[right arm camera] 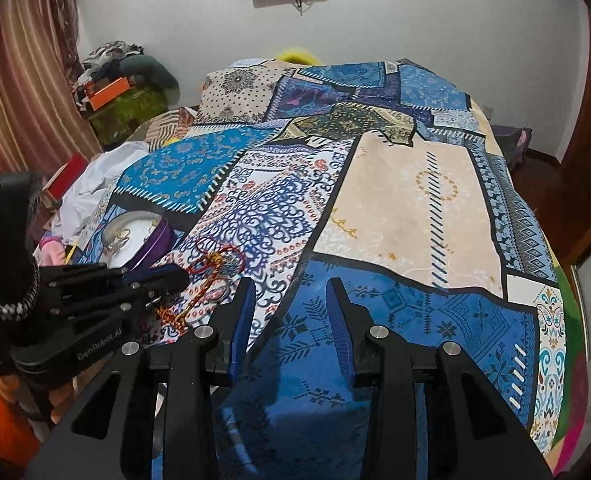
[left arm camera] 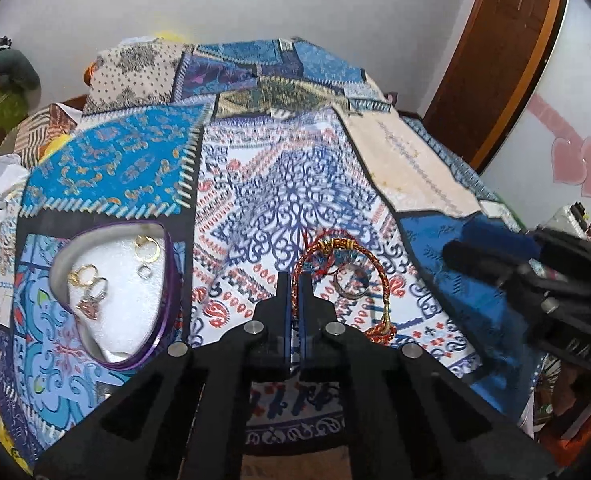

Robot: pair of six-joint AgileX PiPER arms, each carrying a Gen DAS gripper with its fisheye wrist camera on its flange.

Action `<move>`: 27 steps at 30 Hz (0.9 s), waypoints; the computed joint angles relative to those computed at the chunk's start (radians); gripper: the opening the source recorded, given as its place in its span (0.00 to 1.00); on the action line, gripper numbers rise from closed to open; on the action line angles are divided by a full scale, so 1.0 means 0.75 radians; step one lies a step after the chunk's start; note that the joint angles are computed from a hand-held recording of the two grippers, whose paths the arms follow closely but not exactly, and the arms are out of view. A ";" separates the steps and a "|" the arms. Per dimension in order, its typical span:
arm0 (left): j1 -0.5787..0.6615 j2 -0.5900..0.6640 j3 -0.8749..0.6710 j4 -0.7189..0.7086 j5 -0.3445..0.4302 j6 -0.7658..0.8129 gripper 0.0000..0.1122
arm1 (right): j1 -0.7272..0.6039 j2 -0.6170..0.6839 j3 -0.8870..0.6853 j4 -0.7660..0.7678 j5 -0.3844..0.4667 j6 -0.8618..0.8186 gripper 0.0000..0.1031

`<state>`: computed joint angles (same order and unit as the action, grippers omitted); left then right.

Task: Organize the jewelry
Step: 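Grasp a ring with the left tool while the right tool grasps a silver ring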

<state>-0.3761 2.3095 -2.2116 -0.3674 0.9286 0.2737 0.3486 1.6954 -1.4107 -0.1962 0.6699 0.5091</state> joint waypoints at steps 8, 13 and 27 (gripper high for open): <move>0.050 -0.155 0.172 -0.068 -0.132 0.081 0.01 | 0.040 0.084 -0.101 0.051 0.044 -0.081 0.32; 0.082 -0.188 0.238 -0.082 -0.167 0.099 0.01 | 0.065 0.178 -0.209 0.112 0.083 -0.164 0.32; 0.144 -0.217 0.312 -0.180 -0.186 0.161 0.01 | 0.089 0.261 -0.249 0.090 0.071 -0.128 0.20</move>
